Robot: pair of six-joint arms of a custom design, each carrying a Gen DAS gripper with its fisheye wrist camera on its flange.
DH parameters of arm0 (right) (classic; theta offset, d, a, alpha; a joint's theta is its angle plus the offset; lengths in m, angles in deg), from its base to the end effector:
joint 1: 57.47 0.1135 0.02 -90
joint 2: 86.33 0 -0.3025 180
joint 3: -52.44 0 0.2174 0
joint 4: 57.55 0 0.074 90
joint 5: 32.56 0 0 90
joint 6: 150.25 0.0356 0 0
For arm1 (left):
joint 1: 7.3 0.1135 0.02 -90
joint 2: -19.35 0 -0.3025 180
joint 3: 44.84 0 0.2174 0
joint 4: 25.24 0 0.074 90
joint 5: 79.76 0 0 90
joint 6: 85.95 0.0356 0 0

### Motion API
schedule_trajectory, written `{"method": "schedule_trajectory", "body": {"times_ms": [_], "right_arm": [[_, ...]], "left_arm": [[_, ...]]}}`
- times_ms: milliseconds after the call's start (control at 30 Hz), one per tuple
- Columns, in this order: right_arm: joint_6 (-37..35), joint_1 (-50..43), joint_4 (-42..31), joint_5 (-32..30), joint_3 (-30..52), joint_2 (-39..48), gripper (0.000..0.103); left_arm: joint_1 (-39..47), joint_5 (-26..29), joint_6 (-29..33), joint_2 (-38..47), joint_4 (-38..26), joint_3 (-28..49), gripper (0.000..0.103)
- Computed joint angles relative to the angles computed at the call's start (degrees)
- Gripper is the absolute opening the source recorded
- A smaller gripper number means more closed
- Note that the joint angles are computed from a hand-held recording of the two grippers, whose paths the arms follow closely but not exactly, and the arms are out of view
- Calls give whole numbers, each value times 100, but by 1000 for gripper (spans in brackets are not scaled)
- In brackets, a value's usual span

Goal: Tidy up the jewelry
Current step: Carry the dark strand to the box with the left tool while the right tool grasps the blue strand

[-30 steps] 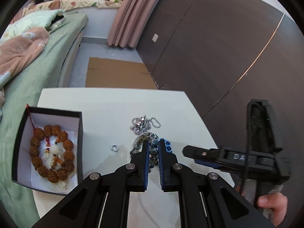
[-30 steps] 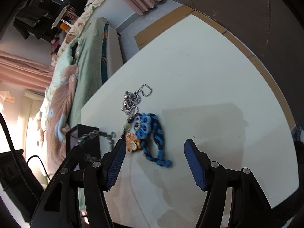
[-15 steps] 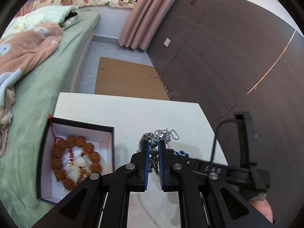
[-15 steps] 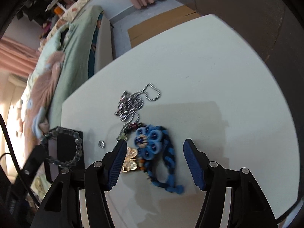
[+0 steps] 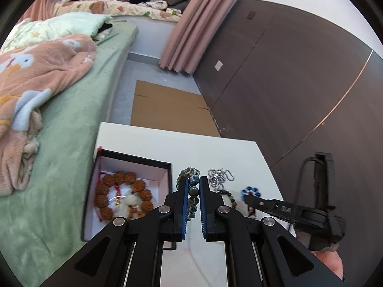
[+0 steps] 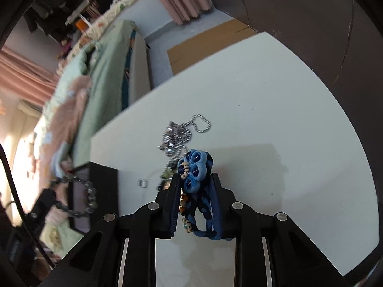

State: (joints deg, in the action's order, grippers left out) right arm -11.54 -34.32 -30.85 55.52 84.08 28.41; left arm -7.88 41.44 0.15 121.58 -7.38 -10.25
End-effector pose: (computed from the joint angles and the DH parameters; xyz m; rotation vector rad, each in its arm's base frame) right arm 0.2141 0.0928 0.0811 0.5712 2.5784 0.5037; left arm 0.2340 -0.0208 0.1283 0.1740 2.3820 -0.6969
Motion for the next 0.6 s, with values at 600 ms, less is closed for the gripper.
{"method": "schedule_trajectory", "body": {"times_ms": [600], "right_arm": [[494,987,1487,156,-487,-214,25]], "left_arm": [[1045,23,93,233,-602,246,47]]}}
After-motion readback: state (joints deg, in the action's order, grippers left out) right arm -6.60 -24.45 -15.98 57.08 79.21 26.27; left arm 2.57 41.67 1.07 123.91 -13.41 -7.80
